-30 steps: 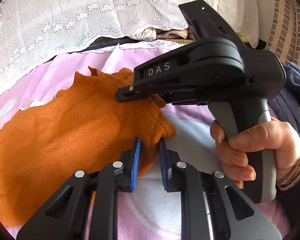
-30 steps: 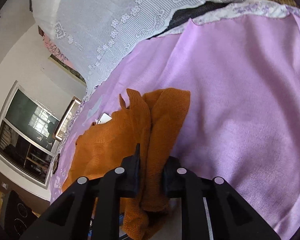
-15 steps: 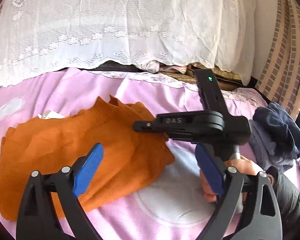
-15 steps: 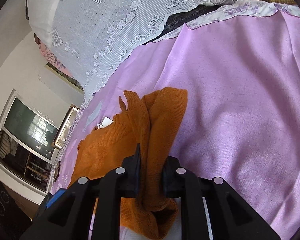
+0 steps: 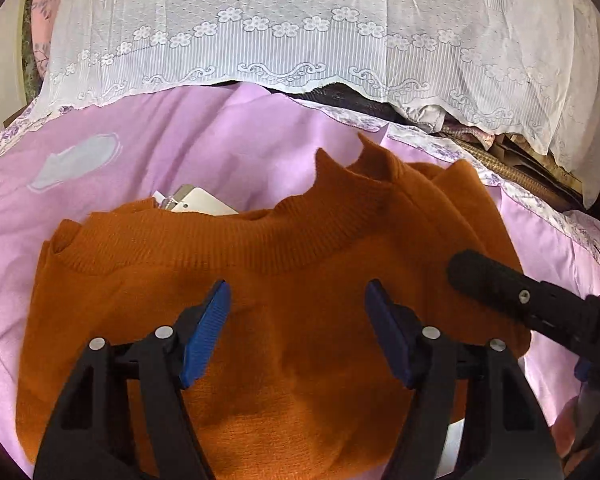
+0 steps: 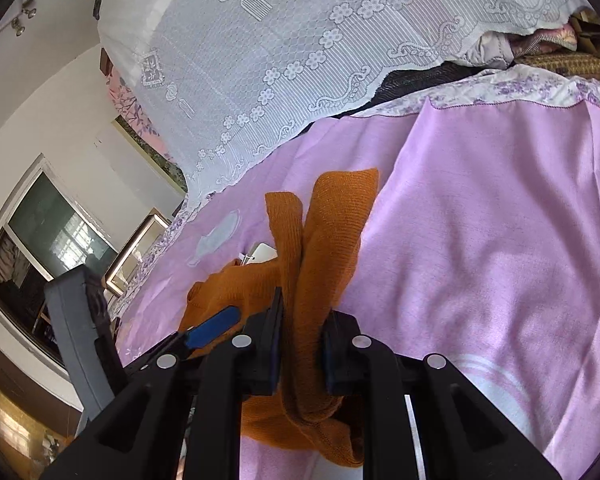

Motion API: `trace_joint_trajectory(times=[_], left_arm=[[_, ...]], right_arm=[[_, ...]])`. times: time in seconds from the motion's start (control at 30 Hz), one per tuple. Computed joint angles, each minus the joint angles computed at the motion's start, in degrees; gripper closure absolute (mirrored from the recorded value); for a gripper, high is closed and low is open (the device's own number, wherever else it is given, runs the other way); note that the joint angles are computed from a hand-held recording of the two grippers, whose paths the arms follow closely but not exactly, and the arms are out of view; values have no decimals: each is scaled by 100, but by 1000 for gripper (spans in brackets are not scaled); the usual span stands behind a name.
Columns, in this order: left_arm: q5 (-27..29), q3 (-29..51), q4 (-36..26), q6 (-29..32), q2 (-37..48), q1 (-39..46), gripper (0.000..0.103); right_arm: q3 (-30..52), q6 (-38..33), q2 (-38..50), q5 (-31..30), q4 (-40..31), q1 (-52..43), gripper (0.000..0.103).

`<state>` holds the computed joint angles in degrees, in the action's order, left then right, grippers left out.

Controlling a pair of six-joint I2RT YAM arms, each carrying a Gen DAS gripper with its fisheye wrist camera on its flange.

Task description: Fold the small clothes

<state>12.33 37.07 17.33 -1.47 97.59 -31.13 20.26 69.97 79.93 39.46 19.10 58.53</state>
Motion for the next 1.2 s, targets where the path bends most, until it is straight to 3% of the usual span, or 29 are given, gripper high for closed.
trace_joint_trajectory(times=[0.13, 0.2, 0.23, 0.33, 0.5, 0.53, 0.6, 0.67, 0.9, 1.07, 1.13, 1.2], left_arm=[[307, 235, -234, 71, 136, 70, 42], [357, 239, -272, 174, 87, 32, 55], [355, 201, -275, 218, 23, 19, 56], [341, 48, -219, 325, -206, 63, 59], [1365, 149, -580, 480, -285, 719, 61], [1579, 159, -652, 556, -317, 856, 64], [1993, 198, -883, 812, -390, 1132, 80], [2208, 240, -1113, 1050, -477, 1398, 85], [3620, 917, -2190, 1642, 42, 2706, 91], [4127, 1173, -2492, 2105, 67, 3474, 103], [4354, 1313, -2581, 2287, 103, 3788, 103], [4605, 1743, -3052, 2646, 435, 4012, 103]], right_arm=[[648, 146, 347, 402, -838, 273, 87], [1011, 286, 526, 616, -1376, 380, 87], [1167, 370, 590, 694, -1608, 429, 87], [1399, 452, 677, 784, -1777, 517, 87], [1732, 368, 827, 850, -1682, 602, 87], [1825, 306, 888, 849, -1639, 610, 87], [2057, 127, 1056, 770, -1538, 599, 87], [2400, -6, 1316, 728, -1544, 614, 87], [3722, -528, 2248, 467, -1663, 534, 87], [4536, -899, 2817, 108, -1421, 395, 81], [4821, -1072, 3022, -139, -1182, 332, 81], [5371, -1197, 3318, -171, -1451, 314, 81]])
